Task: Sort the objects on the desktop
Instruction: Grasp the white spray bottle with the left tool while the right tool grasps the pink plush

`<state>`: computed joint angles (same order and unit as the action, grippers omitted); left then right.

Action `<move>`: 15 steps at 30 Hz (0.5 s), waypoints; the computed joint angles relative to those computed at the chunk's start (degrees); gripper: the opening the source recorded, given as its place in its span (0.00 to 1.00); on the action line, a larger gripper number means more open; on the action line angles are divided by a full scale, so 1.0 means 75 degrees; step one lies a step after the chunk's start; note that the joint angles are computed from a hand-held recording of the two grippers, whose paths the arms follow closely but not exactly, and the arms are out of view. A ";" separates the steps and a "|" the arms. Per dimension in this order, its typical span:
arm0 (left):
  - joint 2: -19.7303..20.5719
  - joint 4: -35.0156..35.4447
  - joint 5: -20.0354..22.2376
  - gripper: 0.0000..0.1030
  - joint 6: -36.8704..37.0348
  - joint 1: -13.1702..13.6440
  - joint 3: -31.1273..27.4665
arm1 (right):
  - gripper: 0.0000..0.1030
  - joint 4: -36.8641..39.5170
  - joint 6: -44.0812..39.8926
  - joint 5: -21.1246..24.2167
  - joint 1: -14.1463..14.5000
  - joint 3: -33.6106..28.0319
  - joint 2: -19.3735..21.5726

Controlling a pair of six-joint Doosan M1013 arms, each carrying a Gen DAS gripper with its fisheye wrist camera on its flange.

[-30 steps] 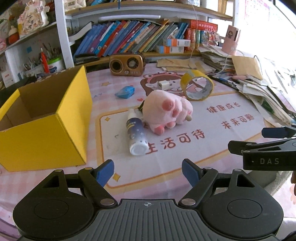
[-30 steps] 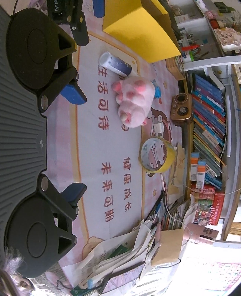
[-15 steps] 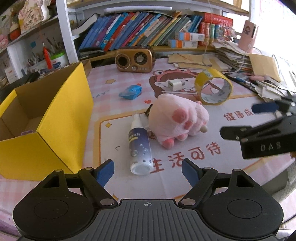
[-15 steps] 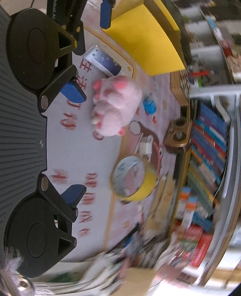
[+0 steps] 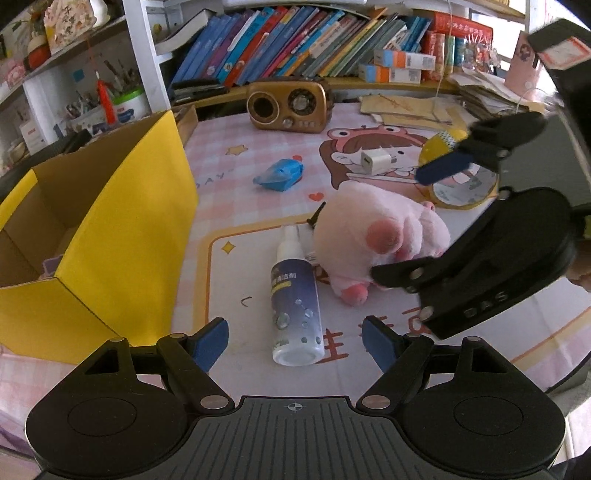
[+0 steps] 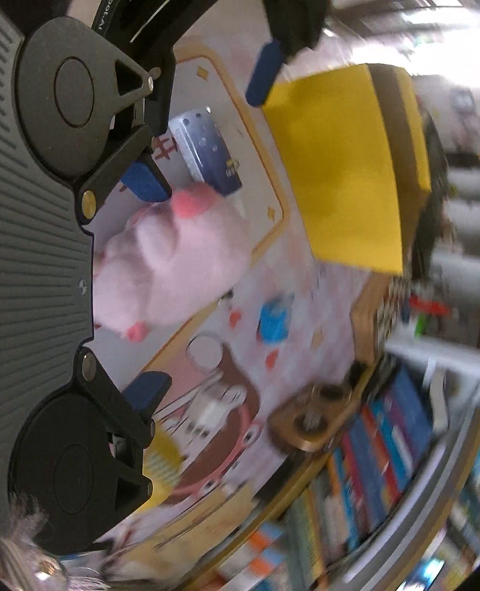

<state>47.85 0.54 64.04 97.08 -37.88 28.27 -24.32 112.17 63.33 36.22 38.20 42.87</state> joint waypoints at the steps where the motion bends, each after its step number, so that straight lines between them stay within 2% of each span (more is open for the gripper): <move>1: 0.0031 0.0019 0.0041 0.76 -0.0012 -0.0004 -0.0050 | 0.96 0.0134 -0.0268 0.0052 -0.0027 -0.0155 0.0093; 3: 0.0120 0.0060 0.0188 0.70 -0.0032 -0.0008 -0.0203 | 0.95 0.0384 -0.0646 0.0115 -0.0076 -0.0416 0.0249; 5: 0.0222 0.0071 0.0330 0.70 -0.0068 -0.0004 -0.0377 | 0.92 0.0642 -0.0956 0.0115 -0.0127 -0.0557 0.0341; 7: 0.0303 0.0023 0.0407 0.68 -0.0083 0.0009 -0.0508 | 0.85 0.0851 -0.1156 0.0201 -0.0167 -0.0703 0.0426; 8: 0.0354 0.0012 0.0464 0.67 -0.0084 0.0011 -0.0596 | 0.74 0.1040 -0.1236 0.0151 -0.0193 -0.0689 0.0417; 9: 0.0409 -0.0006 0.0524 0.63 -0.0067 0.0013 -0.0695 | 0.70 0.1256 -0.1302 0.0057 -0.0226 -0.0622 0.0374; 12: 0.0629 -0.0109 0.0744 0.57 0.0005 0.0018 -0.1092 | 0.61 0.1223 -0.1116 -0.0025 -0.0219 -0.0444 0.0250; 15: 0.0978 -0.0126 0.1161 0.44 -0.0012 0.0011 -0.1731 | 0.60 0.0641 -0.0176 -0.0081 -0.0140 -0.0203 0.0075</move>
